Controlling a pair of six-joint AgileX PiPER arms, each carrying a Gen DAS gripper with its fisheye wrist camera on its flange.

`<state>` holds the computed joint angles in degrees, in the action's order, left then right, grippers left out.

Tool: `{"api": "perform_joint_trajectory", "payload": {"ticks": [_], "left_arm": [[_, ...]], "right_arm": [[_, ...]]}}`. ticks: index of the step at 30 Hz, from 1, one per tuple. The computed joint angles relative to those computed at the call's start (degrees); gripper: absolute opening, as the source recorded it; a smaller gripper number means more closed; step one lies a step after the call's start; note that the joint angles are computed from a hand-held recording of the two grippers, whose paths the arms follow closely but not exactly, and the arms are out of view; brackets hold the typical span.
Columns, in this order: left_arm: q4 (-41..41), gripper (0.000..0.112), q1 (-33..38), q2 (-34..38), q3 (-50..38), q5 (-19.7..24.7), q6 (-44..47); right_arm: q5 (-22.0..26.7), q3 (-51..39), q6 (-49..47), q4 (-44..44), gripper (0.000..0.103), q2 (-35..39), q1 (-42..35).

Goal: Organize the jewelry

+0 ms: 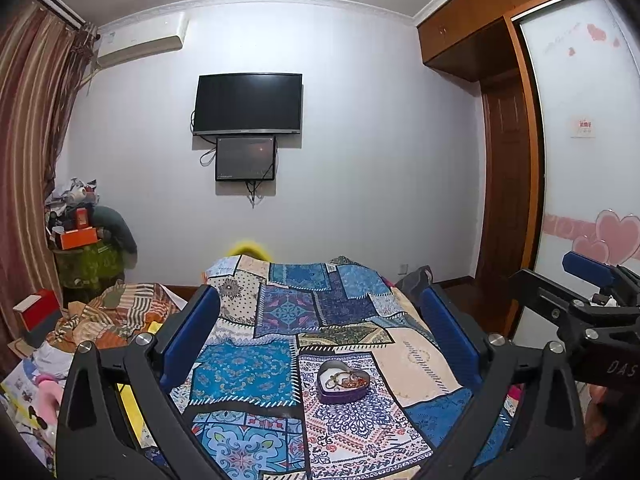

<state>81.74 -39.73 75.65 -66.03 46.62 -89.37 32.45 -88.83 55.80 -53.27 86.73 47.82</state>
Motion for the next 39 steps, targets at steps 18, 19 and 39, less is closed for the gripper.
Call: {"api": "perform_joint_trajectory", "payload": {"ticks": [18,19,39], "left_arm": [[-0.68,0.101,0.82,-0.28,0.51,-1.18,-0.11],[-0.69,0.101,0.83,-0.25,0.47,-1.19,-0.13],[-2.27,0.102,0.98,0.49,-0.69,-1.67,0.81]], "right_arm": [[1.09,-1.58,-3.12,3.13,0.103,0.52,-0.40],[0.94,-1.44,-3.11,3.15,0.103,0.50,-0.44],[0.99,-1.34,-2.87,2.99,0.103,0.48,-0.59]]}}
